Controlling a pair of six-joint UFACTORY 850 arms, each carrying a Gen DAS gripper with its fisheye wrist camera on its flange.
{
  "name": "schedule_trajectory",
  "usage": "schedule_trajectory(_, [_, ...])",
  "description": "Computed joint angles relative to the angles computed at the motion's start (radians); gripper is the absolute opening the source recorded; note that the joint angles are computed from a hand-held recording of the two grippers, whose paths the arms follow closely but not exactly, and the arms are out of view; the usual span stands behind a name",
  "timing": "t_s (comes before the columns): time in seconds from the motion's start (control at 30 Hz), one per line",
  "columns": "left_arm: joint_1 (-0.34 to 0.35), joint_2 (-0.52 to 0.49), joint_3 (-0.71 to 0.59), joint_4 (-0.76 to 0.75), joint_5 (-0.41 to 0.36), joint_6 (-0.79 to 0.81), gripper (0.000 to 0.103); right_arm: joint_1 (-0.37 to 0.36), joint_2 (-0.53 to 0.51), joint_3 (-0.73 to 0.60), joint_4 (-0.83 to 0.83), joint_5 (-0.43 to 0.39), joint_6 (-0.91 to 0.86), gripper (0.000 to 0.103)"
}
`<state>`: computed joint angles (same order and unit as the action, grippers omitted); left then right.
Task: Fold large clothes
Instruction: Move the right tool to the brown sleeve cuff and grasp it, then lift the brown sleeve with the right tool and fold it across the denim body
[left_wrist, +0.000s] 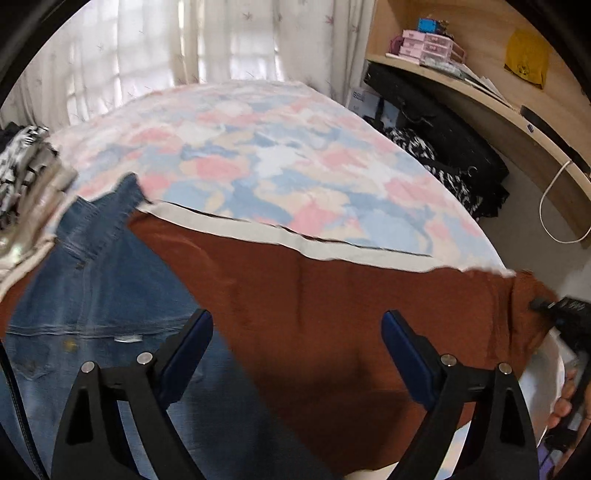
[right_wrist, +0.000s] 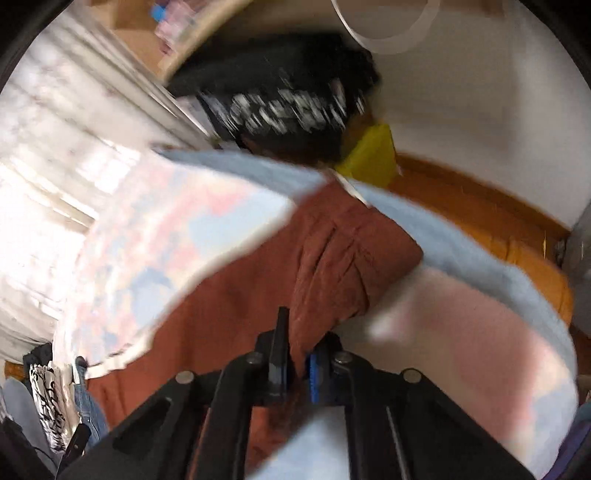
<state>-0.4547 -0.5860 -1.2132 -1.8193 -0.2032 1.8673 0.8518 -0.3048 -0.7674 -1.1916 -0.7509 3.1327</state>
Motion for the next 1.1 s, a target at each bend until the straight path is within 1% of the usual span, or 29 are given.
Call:
schedule_trajectory(0.03, [0.013, 0.014, 0.008, 0.006, 0.001, -0.003, 0.091, 0.02, -0.004, -0.036, 0.015, -0.06, -0.051, 0.007])
schedule_trajectory(0.07, [0.025, 0.026, 0.013, 0.016, 0.002, -0.012, 0.091, 0.047, -0.012, -0.089, 0.019, -0.137, -0.116, 0.007])
schedule_trajectory(0.13, [0.06, 0.056, 0.033, -0.031, -0.003, 0.033, 0.091, 0.089, -0.03, -0.178, -0.036, -0.233, -0.198, 0.007])
schedule_trajectory(0.2, [0.102, 0.088, 0.059, -0.162, -0.021, 0.159, 0.091, 0.111, -0.055, -0.264, -0.11, -0.273, -0.278, 0.007])
schedule_trajectory(0.27, [0.14, 0.11, 0.078, -0.261, -0.037, 0.252, 0.091, 0.126, -0.099, -0.37, -0.188, -0.277, -0.382, 0.007])
schedule_trajectory(0.3, [0.168, 0.123, 0.087, -0.299, -0.048, 0.288, 0.091, 0.127, -0.133, -0.439, -0.225, -0.26, -0.447, 0.007])
schedule_trajectory(0.37, [0.209, 0.133, 0.095, -0.329, -0.054, 0.313, 0.091, 0.123, -0.213, -0.576, -0.268, -0.201, -0.566, 0.007])
schedule_trajectory(0.43, [0.257, 0.134, 0.094, -0.296, -0.05, 0.283, 0.091, 0.114, -0.29, -0.693, -0.273, -0.142, -0.664, 0.007])
schedule_trajectory(0.5, [0.301, 0.121, 0.088, -0.271, -0.045, 0.254, 0.091, 0.101, -0.399, -0.839, -0.233, -0.068, -0.792, 0.007])
schedule_trajectory(0.6, [0.354, 0.082, 0.067, -0.177, -0.039, 0.155, 0.091, 0.076, -0.557, -1.036, -0.107, 0.043, -0.959, 0.007])
schedule_trajectory(0.63, [0.367, 0.07, 0.062, -0.151, -0.038, 0.129, 0.091, 0.068, -0.597, -1.083, -0.061, 0.069, -1.005, 0.007])
schedule_trajectory(0.67, [0.382, 0.053, 0.053, -0.107, -0.034, 0.081, 0.091, 0.057, -0.654, -1.146, 0.016, 0.107, -1.069, 0.008])
schedule_trajectory(0.73, [0.398, 0.024, 0.045, -0.064, -0.03, 0.036, 0.091, 0.049, -0.734, -1.236, 0.136, 0.134, -1.166, 0.009])
schedule_trajectory(0.77, [0.405, 0.01, 0.037, -0.011, -0.031, -0.016, 0.091, 0.042, -0.78, -1.282, 0.223, 0.151, -1.235, 0.009])
schedule_trajectory(0.83, [0.412, -0.009, 0.03, 0.111, -0.04, -0.139, 0.091, 0.039, -0.819, -1.314, 0.326, 0.163, -1.302, 0.017])
schedule_trajectory(0.87, [0.415, -0.014, 0.029, 0.158, -0.052, -0.187, 0.091, 0.037, -0.838, -1.33, 0.365, 0.18, -1.324, 0.025])
schedule_trajectory(0.9, [0.421, -0.023, 0.024, 0.227, -0.079, -0.257, 0.091, 0.041, -0.849, -1.337, 0.379, 0.194, -1.324, 0.03])
schedule_trajectory(0.93, [0.427, -0.028, 0.02, 0.267, -0.105, -0.298, 0.091, 0.044, -0.857, -1.349, 0.39, 0.196, -1.336, 0.043])
schedule_trajectory(0.97, [0.433, -0.034, 0.016, 0.307, -0.139, -0.34, 0.091, 0.049, -0.85, -1.339, 0.402, 0.19, -1.36, 0.058])
schedule_trajectory(1.0, [0.439, -0.04, 0.014, 0.315, -0.164, -0.345, 0.091, 0.054, -0.843, -1.338, 0.406, 0.18, -1.378, 0.063])
schedule_trajectory(1.03, [0.443, -0.043, 0.012, 0.327, -0.19, -0.356, 0.091, 0.063, -0.821, -1.307, 0.373, 0.178, -1.357, 0.063])
schedule_trajectory(1.07, [0.448, -0.048, 0.009, 0.345, -0.223, -0.372, 0.091, 0.069, -0.821, -1.311, 0.355, 0.177, -1.348, 0.064])
schedule_trajectory(1.1, [0.452, -0.052, 0.007, 0.356, -0.247, -0.383, 0.091, 0.077, -0.795, -1.273, 0.32, 0.183, -1.319, 0.064])
